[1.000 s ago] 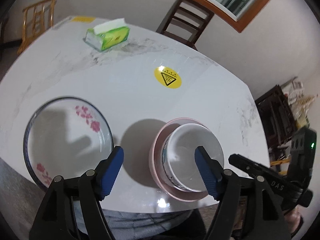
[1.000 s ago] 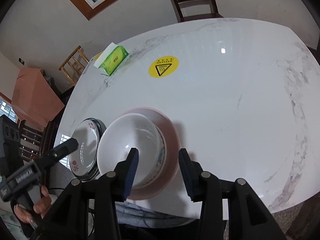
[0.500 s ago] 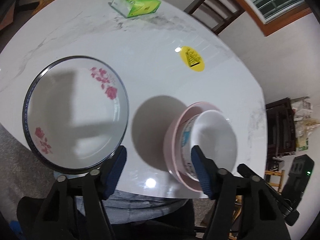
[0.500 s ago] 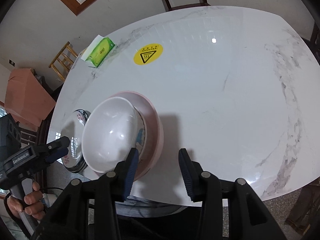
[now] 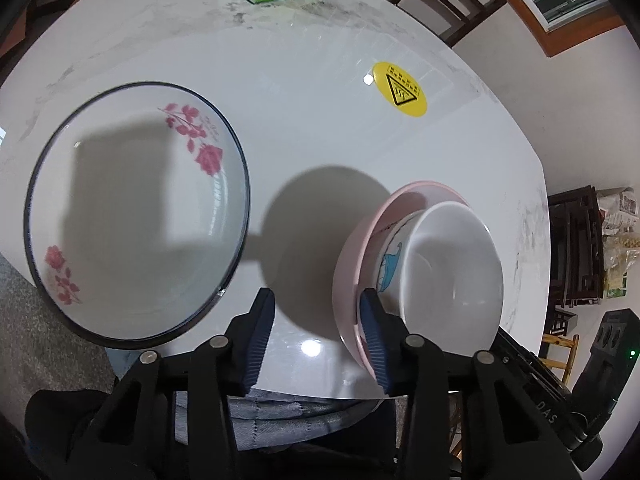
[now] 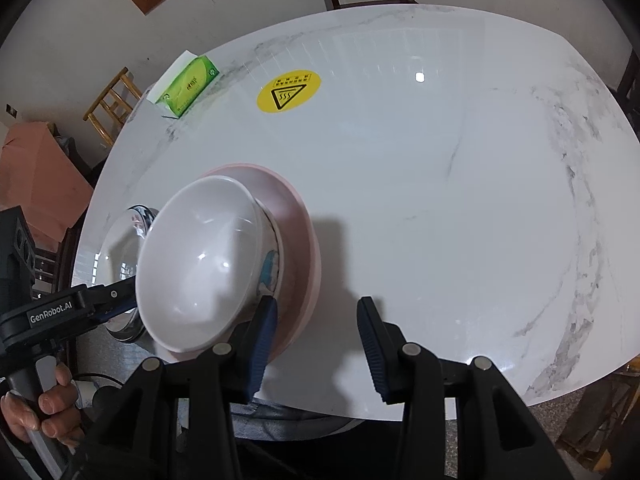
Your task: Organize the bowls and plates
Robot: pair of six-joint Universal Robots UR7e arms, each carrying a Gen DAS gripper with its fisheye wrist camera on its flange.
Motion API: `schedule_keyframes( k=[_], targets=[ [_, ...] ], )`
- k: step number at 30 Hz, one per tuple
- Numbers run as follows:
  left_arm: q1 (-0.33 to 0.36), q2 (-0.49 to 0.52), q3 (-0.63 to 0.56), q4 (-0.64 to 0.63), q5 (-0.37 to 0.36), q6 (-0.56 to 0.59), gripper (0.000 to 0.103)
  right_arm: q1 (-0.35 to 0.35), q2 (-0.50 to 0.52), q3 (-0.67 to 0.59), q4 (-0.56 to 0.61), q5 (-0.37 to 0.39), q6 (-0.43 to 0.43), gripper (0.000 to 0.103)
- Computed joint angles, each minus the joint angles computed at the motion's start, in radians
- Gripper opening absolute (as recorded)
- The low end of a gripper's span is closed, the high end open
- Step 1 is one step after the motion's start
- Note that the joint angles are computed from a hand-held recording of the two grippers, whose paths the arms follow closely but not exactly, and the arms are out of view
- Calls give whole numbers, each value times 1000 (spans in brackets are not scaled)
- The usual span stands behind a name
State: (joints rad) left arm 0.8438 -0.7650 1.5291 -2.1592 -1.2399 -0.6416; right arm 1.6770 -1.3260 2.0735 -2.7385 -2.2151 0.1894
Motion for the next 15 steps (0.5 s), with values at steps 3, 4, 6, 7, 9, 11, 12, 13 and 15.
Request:
schedule_keyframes(
  k=[3, 4, 6, 7, 9, 11, 12, 13, 15],
  targets=[
    [2, 14, -11, 15, 0, -3, 36, 0, 11, -8, 4, -8, 3, 42],
    [4, 19, -12, 14, -5, -3, 34, 1, 14, -10, 3, -12, 0, 42],
    [5, 28, -18, 15, -5, -2, 29, 1, 17, -14, 0, -20, -2, 42],
    [4, 31, -22, 17, -3, -3, 28, 0, 18, -15, -1, -19, -4, 42],
    [-2, 39, -26, 21, 11, 3, 24, -1, 20, -22, 1, -30, -4, 42],
    [-4, 51, -35, 33, 13, 7, 21, 0, 25, -26, 8, -49, -3, 42],
    [-4, 53, -34, 25, 4, 11, 18, -3, 23, -25, 15, -52, 3, 41],
    [-5, 59, -37, 26, -6, 15, 17, -8, 23, -27, 23, -54, 10, 40],
    [-11, 68, -39, 17, -5, 28, 15, -15, 23, -26, 21, -59, 15, 40]
  ],
)
